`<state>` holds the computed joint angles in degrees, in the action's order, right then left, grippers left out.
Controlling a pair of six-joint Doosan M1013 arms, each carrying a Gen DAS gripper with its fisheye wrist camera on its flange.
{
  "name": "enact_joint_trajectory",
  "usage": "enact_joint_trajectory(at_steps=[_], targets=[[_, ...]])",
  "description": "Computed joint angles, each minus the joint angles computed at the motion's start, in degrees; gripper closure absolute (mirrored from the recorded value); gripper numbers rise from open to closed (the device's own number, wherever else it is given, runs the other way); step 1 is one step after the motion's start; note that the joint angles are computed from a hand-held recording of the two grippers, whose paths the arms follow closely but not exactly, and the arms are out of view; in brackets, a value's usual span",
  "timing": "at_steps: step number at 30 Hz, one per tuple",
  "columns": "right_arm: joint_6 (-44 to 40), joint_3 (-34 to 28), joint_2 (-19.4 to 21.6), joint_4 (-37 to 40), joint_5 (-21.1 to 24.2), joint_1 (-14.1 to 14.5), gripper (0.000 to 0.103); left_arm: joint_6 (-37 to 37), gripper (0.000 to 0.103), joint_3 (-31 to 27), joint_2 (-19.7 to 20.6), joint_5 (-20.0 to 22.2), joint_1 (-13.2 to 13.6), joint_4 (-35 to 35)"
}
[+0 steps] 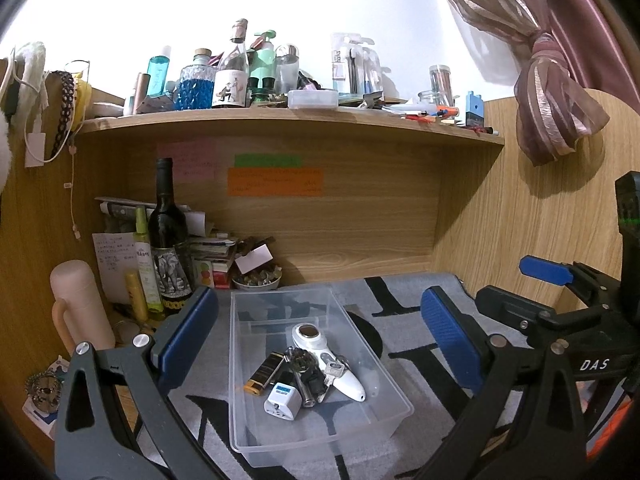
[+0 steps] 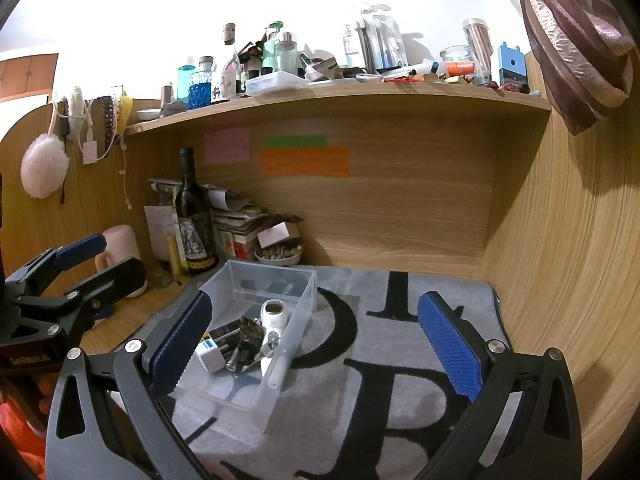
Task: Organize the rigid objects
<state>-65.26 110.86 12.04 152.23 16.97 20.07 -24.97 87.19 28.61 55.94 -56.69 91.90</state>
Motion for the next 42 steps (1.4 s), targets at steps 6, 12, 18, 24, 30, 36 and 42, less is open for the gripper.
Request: enact_joint_trajectory(at_steps=[6,12,18,24,30,36,42], targets=[[-1.4,0.2,-0.1,1.3,0.4,0.2,0.0,-0.5,0.0,0.2,0.0,-0.1,0.1,0.0],[-2.2,0.2,-0.2,2.3,0.5,0.2,0.0,-0.6,0.0,0.4,-0.1,-0.2,0.1,0.3],[-2.7,0.2,-0.3,2.8,0.5,0.3,0.0,-0.8,0.0,0.4,-0.2,0.0,0.0,0.5],[-3.4,0.4,-0.4,3.1,0.5,0.6,0.0,-1.0,0.0,0.5,-0.2,0.0,0.0,0.5],[-6.1,0.5,-0.5,6.0,0.6,1.0,0.0,-1.6,0.0,0.8,-0.3,0.5,-0.1,1.1],[-6.6,0.6,-0.5,6.5,0.7,1.0,0.0,-2.5,0.0,1.1,-0.3,0.8,-0.3,2.5],[-7.8,0.5,-0.5,7.8,0.5,1.2,0.0,-1.9,0.0,1.0,-0.3,0.4,-0.4,2.0]])
